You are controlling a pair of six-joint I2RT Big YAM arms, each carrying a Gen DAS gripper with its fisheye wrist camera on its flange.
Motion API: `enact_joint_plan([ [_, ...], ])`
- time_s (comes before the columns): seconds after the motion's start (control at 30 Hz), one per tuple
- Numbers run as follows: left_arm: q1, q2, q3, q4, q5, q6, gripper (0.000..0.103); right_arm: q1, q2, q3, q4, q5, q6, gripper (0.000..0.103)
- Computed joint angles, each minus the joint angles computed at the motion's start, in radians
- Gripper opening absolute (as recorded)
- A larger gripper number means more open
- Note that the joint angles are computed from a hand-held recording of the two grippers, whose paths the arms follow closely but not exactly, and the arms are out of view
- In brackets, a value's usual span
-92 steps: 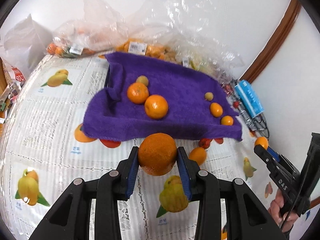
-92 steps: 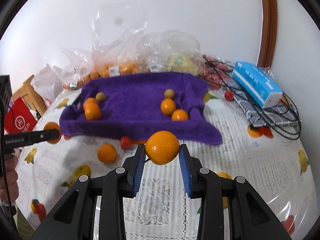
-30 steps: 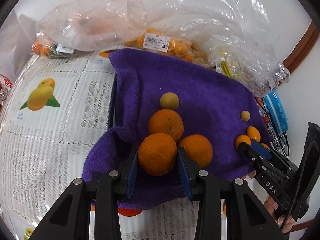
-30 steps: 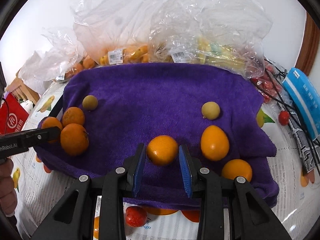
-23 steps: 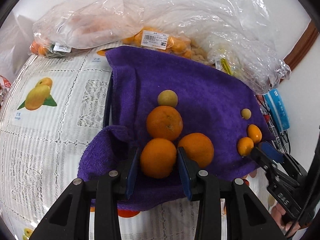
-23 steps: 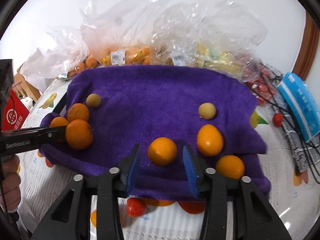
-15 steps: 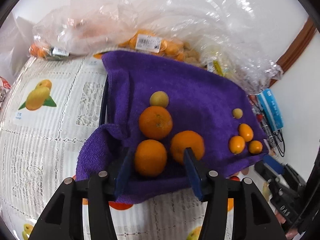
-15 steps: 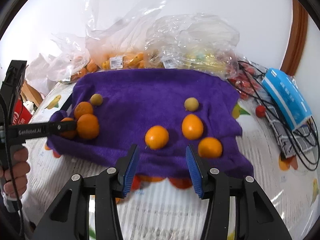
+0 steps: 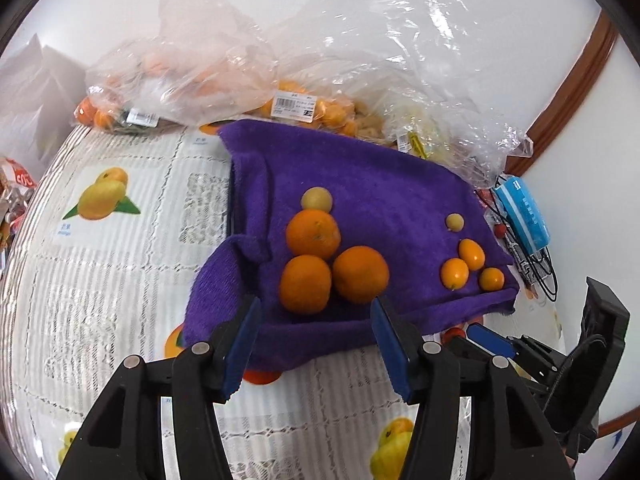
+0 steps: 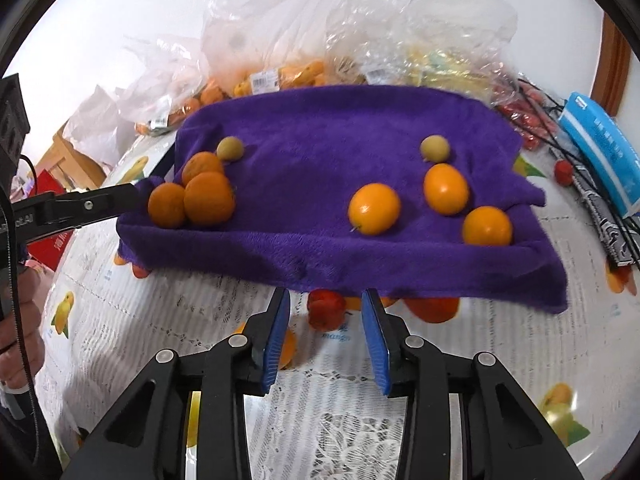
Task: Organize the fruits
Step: 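Grasp a red cherry tomato with the right tool while the left tool grasps an orange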
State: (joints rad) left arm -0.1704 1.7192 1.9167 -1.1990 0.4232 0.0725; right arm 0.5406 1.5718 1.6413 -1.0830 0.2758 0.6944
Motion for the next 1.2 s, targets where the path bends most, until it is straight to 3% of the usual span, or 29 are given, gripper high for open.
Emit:
enact_joint_plan([
  [0.27,0.016,-0.011,-0.018,0.004,0.02,0.0,0.055,-0.011,0.016,-0.007,-0.002,-0.02,0.048,0.035],
  [0.33,0.015,-0.012,-0.022,0.005,0.027,0.002,0.055,-0.018,0.015,-0.014,0.007,-0.036,0.062,0.026],
  [0.47,0.011,-0.017,-0.03,-0.001,0.031,0.013,0.055,-0.019,0.008,-0.015,0.009,-0.039,0.068,0.026],
  [0.87,-0.071,-0.041,-0.084,-0.034,0.043,0.071,0.055,-0.015,-0.132,-0.101,-0.001,0.073,0.094,0.026],
  [1.2,-0.176,-0.027,-0.095,-0.066,0.025,0.107,0.056,-0.028,-0.278,-0.203,-0.076,0.182,0.142,0.026],
])
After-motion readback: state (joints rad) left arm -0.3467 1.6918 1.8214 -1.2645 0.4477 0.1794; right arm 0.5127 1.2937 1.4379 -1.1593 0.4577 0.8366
